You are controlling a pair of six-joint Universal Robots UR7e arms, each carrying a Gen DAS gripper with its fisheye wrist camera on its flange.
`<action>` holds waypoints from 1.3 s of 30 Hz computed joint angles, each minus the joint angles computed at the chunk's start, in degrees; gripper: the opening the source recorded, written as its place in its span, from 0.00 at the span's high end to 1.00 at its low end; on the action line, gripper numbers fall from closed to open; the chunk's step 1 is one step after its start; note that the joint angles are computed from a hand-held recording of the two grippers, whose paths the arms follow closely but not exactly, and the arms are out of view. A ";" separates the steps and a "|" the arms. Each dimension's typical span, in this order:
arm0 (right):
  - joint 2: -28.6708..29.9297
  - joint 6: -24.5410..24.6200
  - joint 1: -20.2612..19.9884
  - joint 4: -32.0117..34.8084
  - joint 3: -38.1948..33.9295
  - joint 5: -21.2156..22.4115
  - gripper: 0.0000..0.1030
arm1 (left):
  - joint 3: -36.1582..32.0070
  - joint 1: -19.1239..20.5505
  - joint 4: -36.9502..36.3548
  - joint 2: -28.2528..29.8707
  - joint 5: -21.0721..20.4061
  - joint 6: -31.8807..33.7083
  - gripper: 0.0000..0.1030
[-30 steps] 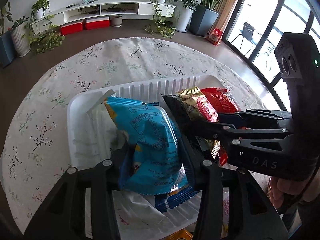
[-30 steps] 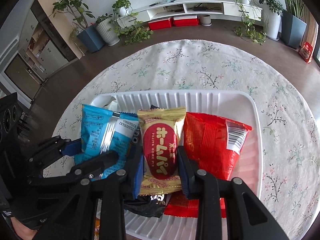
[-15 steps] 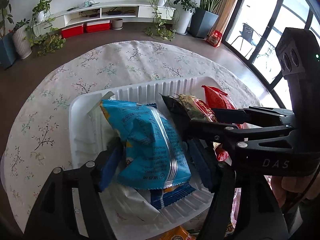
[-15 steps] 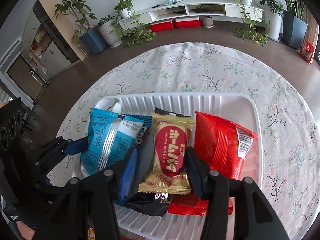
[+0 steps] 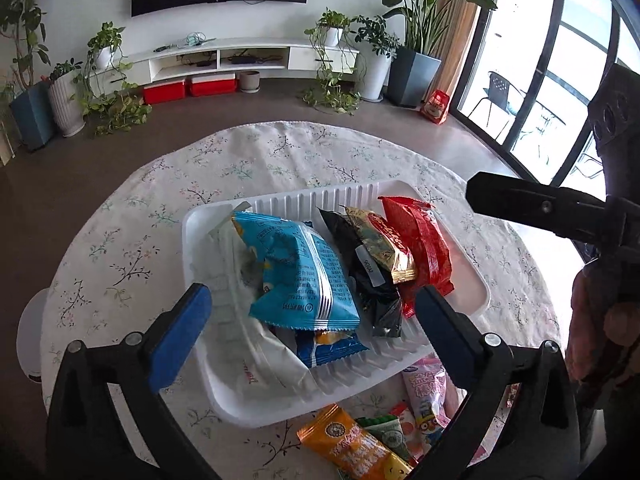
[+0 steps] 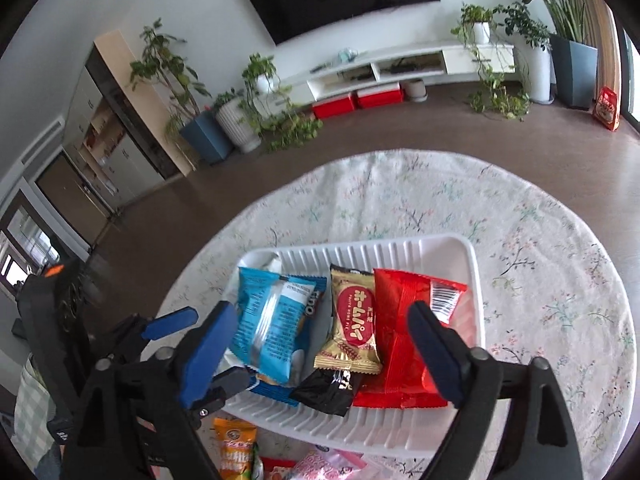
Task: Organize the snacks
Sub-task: 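Move both open tools back over the remaining snacks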
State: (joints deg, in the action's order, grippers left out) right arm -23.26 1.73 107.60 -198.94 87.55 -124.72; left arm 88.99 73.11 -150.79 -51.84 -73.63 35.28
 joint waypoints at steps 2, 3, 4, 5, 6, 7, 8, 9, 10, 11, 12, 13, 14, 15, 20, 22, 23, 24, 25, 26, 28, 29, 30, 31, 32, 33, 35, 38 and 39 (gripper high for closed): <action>-0.59 -0.67 0.71 -2.00 1.61 -0.49 0.09 | 3.30 -0.48 -3.93 -1.82 1.40 1.39 0.00; -0.89 -0.80 1.18 -3.08 2.44 -1.07 0.07 | 4.82 -0.65 -5.46 -2.76 1.71 2.08 0.00; -1.14 -1.11 1.44 -4.37 3.38 -1.17 0.05 | 6.41 -0.67 -6.86 -3.83 1.45 2.72 0.00; -1.47 -1.44 1.68 -5.94 4.58 -1.03 0.04 | 7.92 -0.66 -8.07 -4.94 0.86 3.02 0.00; -1.69 -1.52 1.91 -7.34 5.57 -1.17 0.04 | 9.51 -0.56 -9.64 -6.06 0.09 3.37 0.00; -1.94 -1.39 2.18 -9.04 6.89 -1.21 0.02 | 11.18 -0.48 -11.29 -7.20 -0.39 3.64 0.00; -2.31 -0.96 2.35 -10.43 8.38 -0.88 0.02 | 12.91 -0.55 -12.64 -8.39 -0.26 3.44 0.00; -2.68 -0.47 2.42 -11.62 9.80 -0.51 0.01 | 14.47 -0.56 -13.37 -9.56 -0.08 2.92 0.00; -3.03 0.19 2.58 -13.48 11.69 -0.30 0.01 | 15.87 -0.70 -13.14 -10.76 0.34 2.18 0.00; -3.24 0.99 2.77 -14.85 13.18 -0.22 0.01 | 17.01 -0.85 -11.84 -11.85 1.64 0.95 0.00; -3.43 2.01 2.92 -16.10 14.77 -0.04 0.01 | 17.82 -0.88 -11.08 -12.51 2.75 -0.16 0.00; -3.54 3.23 3.08 -17.95 16.70 -0.09 0.01 | 19.31 -0.65 -11.01 -13.66 3.03 -1.75 0.00; -3.49 4.63 3.31 -19.66 18.37 -0.79 0.01 | 19.80 -0.18 -10.42 -14.20 2.56 -3.36 0.00; -3.41 5.92 3.47 -20.96 19.74 -1.47 0.01 | 20.09 0.56 -9.22 -14.82 1.45 -5.34 0.00; -2.20 11.79 4.41 -27.44 26.19 -4.65 0.01 | 22.55 2.40 -7.30 -16.84 0.66 -10.54 0.00; -2.29 14.59 4.16 -27.67 28.28 -3.67 0.01 | 23.13 2.21 -6.69 -16.82 1.56 -10.95 0.00; -2.37 15.63 3.97 -27.71 29.20 -2.77 0.02 | 23.41 1.97 -6.59 -16.75 2.01 -10.79 0.00; -2.31 16.28 3.97 -27.81 29.75 -2.55 0.03 | 23.74 1.68 -6.71 -16.70 2.50 -10.53 0.00; -2.22 16.66 3.96 -27.74 30.10 -2.44 0.05 | 24.11 1.16 -7.16 -16.51 3.50 -10.46 0.00; -2.05 16.76 3.84 -27.96 30.45 -2.22 0.06 | 24.39 0.65 -7.64 -16.24 4.33 -10.39 0.01; -1.88 17.82 3.49 -27.69 30.80 -1.37 0.09 | 24.22 -0.23 -8.33 -15.23 5.70 -9.65 0.01; -1.79 18.35 3.19 -27.64 31.02 -0.73 0.10 | 23.98 -0.55 -8.35 -14.63 6.30 -9.09 0.04; -1.78 18.65 2.95 -27.42 31.11 -0.16 0.12 | 23.97 -0.80 -8.23 -14.11 6.94 -8.56 0.06; -1.46 18.58 2.91 -27.67 31.21 0.08 0.12 | 23.03 -0.91 -7.60 -13.16 7.62 -8.42 0.13; -1.15 18.41 2.95 -27.76 31.25 -0.02 0.12 | 22.53 -0.87 -7.17 -12.45 8.16 -8.30 0.22; -1.03 18.18 3.03 -27.48 31.11 -0.29 0.12 | 22.09 -0.71 -6.75 -11.93 8.32 -8.29 0.26; -0.67 17.80 3.08 -27.75 31.04 -0.29 0.13 | 21.30 -0.20 -5.99 -11.11 8.41 -8.33 0.35; -0.39 17.17 2.99 -28.36 31.12 -0.36 0.13 | 20.60 0.44 -5.16 -10.45 8.90 -7.92 0.41; -0.37 17.06 2.95 -28.38 31.09 -0.46 0.13 | 20.34 0.72 -4.80 -10.29 8.87 -7.93 0.43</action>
